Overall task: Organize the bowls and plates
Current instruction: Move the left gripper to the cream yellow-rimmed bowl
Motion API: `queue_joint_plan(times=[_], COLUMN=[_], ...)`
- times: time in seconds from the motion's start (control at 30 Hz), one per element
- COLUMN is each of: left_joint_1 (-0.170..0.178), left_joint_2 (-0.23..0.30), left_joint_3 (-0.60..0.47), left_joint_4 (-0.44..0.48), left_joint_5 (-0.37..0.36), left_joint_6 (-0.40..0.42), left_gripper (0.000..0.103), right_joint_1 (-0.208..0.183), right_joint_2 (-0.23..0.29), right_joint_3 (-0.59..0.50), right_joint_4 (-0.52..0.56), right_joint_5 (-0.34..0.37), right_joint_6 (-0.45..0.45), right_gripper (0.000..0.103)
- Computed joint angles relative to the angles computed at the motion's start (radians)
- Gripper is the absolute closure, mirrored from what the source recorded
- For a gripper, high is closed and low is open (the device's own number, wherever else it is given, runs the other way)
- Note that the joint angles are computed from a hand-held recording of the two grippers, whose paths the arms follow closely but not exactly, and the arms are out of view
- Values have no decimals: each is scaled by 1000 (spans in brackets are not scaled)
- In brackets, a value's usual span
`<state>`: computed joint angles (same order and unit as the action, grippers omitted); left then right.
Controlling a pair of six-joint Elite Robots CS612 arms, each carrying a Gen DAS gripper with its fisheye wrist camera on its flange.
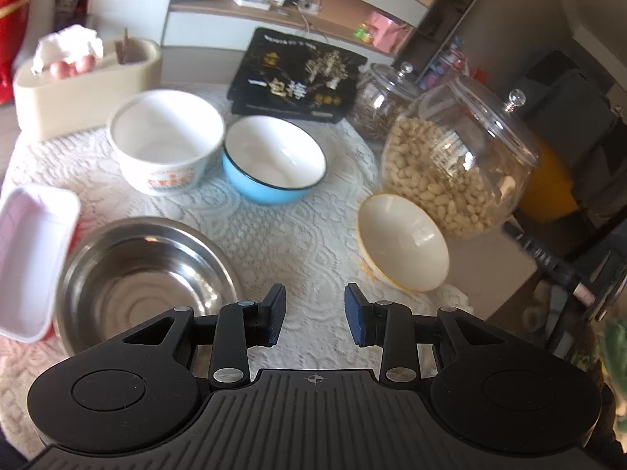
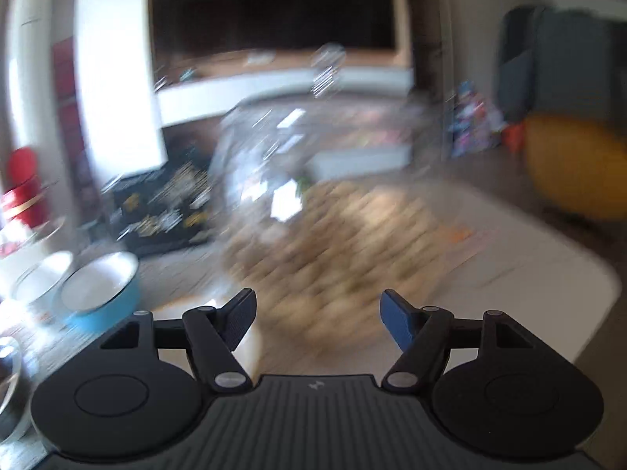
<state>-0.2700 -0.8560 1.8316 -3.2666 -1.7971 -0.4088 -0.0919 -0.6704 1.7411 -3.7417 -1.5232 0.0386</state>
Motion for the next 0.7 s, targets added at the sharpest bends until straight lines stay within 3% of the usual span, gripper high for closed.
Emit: queue_joint_plan(times=[0.17,0.23,0.33,0.5,0.57,0.7], left_joint_1=[15,20,23,3,-7,-22], left_joint_2=[20,34,54,82,100,164], left_joint_3=[-22,-28,-48,-92,-108,-152], left_joint_4=[-53,-104,-135,-78,-69,-118], left_joint_5=[-103,-159,-211,-182,-173,-149], left_joint_6=[30,28,12,-17,-22,-87], left_gripper=[67,67,67,67,67,67], right_joint_1=[-33,-41,-51,-64,-63,-36], right_joint_2=[-18,-24,-32,-27,-18,-3], right_joint_3=[9,18,41,35,17,-19], right_joint_4=[-90,-101,-64,118,187,272], right_joint_5=[-162,-191,-106,167,245,247], right_joint_6=[8,20,20,60,64,48], right_gripper=[32,32,32,32,32,32])
